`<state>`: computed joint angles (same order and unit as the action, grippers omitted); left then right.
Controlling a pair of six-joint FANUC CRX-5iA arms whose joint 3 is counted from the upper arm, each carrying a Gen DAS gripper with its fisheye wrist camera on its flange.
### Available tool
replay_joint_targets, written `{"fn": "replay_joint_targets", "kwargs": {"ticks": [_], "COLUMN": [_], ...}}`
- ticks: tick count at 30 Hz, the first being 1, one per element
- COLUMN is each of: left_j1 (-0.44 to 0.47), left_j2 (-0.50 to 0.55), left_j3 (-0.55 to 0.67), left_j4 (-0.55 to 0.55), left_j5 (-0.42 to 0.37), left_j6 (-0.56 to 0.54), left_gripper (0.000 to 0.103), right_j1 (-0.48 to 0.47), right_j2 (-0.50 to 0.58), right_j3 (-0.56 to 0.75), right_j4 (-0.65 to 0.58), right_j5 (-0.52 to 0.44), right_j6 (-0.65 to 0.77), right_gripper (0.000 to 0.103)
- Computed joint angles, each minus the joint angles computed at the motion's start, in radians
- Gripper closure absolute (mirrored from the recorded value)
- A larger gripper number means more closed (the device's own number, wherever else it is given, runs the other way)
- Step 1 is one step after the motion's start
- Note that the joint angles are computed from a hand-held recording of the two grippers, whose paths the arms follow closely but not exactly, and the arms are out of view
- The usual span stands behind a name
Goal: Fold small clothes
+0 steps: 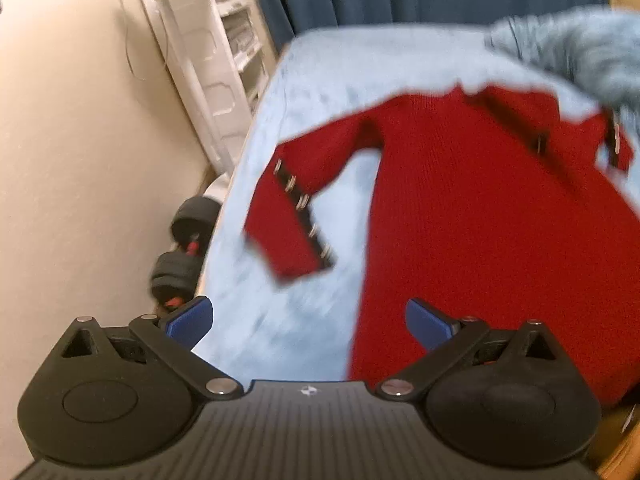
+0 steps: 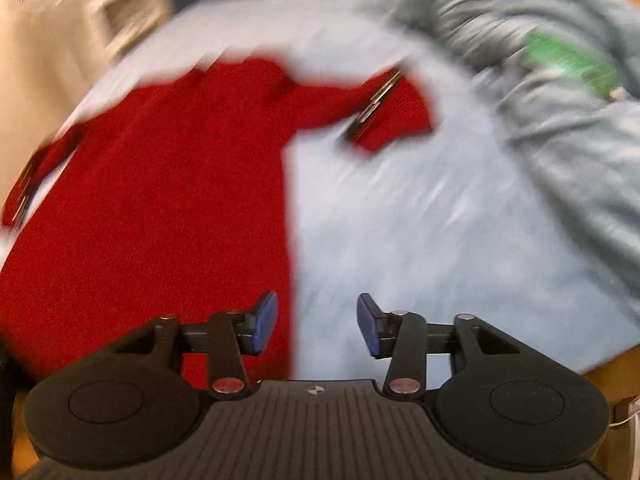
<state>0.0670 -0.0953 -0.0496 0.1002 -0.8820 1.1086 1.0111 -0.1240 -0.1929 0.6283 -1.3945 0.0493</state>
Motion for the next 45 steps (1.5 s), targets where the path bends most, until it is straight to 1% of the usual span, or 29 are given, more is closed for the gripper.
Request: {"fn": "replay_joint_targets", "kwargs": {"ticks": [1, 2, 3, 5, 7, 8, 10, 12, 13, 14, 15, 16, 17, 19, 22, 25, 27, 29, 31, 34, 36, 38, 39, 40, 41, 42, 43, 44, 45], "left_j1": [-0.019, -0.040, -0.062, -0.105, -0.140, -0.160, -0.185, -0.199, -0.205, -0.211, -0.217, -0.221, -0.219, -0.225, -0.233, -0.241, -0.245, -0.249, -0.255, -0.256, -0.252, -0.244, -0.239, -0.234, -0.232, -0.231, -0.228, -0.224, -0.223], "left_j2": [0.022, 0.042, 0.063, 0.113, 0.154, 0.172, 0.201, 0.229, 0.242, 0.251, 0.261, 0.271, 0.276, 0.289, 0.299, 0.298, 0.292, 0.283, 0.269, 0.245, 0.236, 0.233, 0.236, 0.240, 0.247, 0.255, 0.264, 0.276, 0.287], "left_j3": [0.030, 0.059, 0.087, 0.147, 0.197, 0.218, 0.254, 0.283, 0.299, 0.310, 0.324, 0.336, 0.338, 0.351, 0.355, 0.344, 0.328, 0.310, 0.294, 0.274, 0.274, 0.286, 0.296, 0.306, 0.320, 0.331, 0.340, 0.350, 0.360], "left_j4": [0.001, -0.001, -0.004, -0.017, -0.041, -0.063, -0.100, -0.130, -0.145, -0.159, -0.174, -0.182, -0.178, -0.174, -0.151, -0.110, -0.079, -0.058, -0.055, -0.060, -0.077, -0.094, -0.103, -0.112, -0.125, -0.133, -0.133, -0.124, -0.117], "left_j5": [-0.011, -0.021, -0.031, -0.066, -0.093, -0.105, -0.127, -0.155, -0.171, -0.184, -0.195, -0.204, -0.206, -0.208, -0.186, -0.165, -0.159, -0.152, -0.145, -0.136, -0.139, -0.149, -0.158, -0.165, -0.173, -0.180, -0.187, -0.198, -0.209], "left_j6": [0.035, 0.073, 0.103, 0.145, 0.173, 0.187, 0.202, 0.210, 0.218, 0.224, 0.233, 0.237, 0.229, 0.225, 0.220, 0.218, 0.212, 0.192, 0.172, 0.143, 0.144, 0.161, 0.170, 0.181, 0.199, 0.218, 0.233, 0.247, 0.264], "left_gripper": [0.000, 0.000, 0.000, 0.000, 0.000, 0.000, 0.000, 0.000, 0.000, 0.000, 0.000, 0.000, 0.000, 0.000, 0.000, 0.000, 0.000, 0.000, 0.000, 0.000, 0.000, 0.000, 0.000, 0.000, 0.000, 0.000, 0.000, 0.000, 0.000], "right_j1": [-0.038, -0.083, -0.128, -0.223, -0.310, -0.345, -0.391, -0.428, -0.445, -0.464, -0.474, -0.472, -0.461, -0.446, -0.422, -0.400, -0.390, -0.384, -0.394, -0.431, -0.447, -0.460, -0.454, -0.451, -0.453, -0.458, -0.466, -0.473, -0.464], "right_j2": [0.018, 0.042, 0.064, 0.142, 0.237, 0.285, 0.374, 0.460, 0.487, 0.490, 0.468, 0.449, 0.429, 0.313, 0.139, -0.017, -0.079, -0.102, -0.118, -0.083, -0.076, -0.092, -0.092, -0.072, -0.062, -0.068, -0.085, -0.112, -0.132], "right_j3": [-0.010, -0.020, -0.023, 0.022, 0.106, 0.150, 0.223, 0.303, 0.332, 0.331, 0.306, 0.288, 0.270, 0.159, 0.042, -0.019, -0.026, -0.027, -0.035, -0.044, -0.062, -0.099, -0.118, -0.131, -0.149, -0.164, -0.164, -0.166, -0.180], "right_j4": [0.037, 0.073, 0.086, 0.053, -0.028, -0.059, -0.079, -0.100, -0.126, -0.152, -0.163, -0.144, -0.099, -0.009, 0.131, 0.221, 0.262, 0.299, 0.314, 0.304, 0.292, 0.299, 0.320, 0.364, 0.404, 0.408, 0.365, 0.304, 0.284], "right_j5": [0.028, 0.072, 0.119, 0.188, 0.224, 0.227, 0.208, 0.150, 0.129, 0.149, 0.197, 0.208, 0.194, 0.265, 0.256, 0.181, 0.105, 0.031, -0.005, -0.060, -0.101, -0.110, -0.145, -0.213, -0.260, -0.273, -0.254, -0.214, -0.190], "right_j6": [0.002, 0.009, 0.029, 0.092, 0.179, 0.209, 0.216, 0.221, 0.238, 0.249, 0.243, 0.238, 0.231, 0.161, 0.047, -0.054, -0.092, -0.105, -0.113, -0.083, -0.147, -0.239, -0.273, -0.281, -0.281, -0.299, -0.311, -0.323, -0.353], "right_gripper": [0.045, 0.039, 0.037, 0.035, 0.035, 0.035, 0.035, 0.036, 0.039, 0.051, 0.076, 0.087, 0.088, 0.090, 0.093, 0.097, 0.098, 0.102, 0.102, 0.102, 0.102, 0.103, 0.103, 0.103, 0.103, 0.103, 0.103, 0.103, 0.103]}}
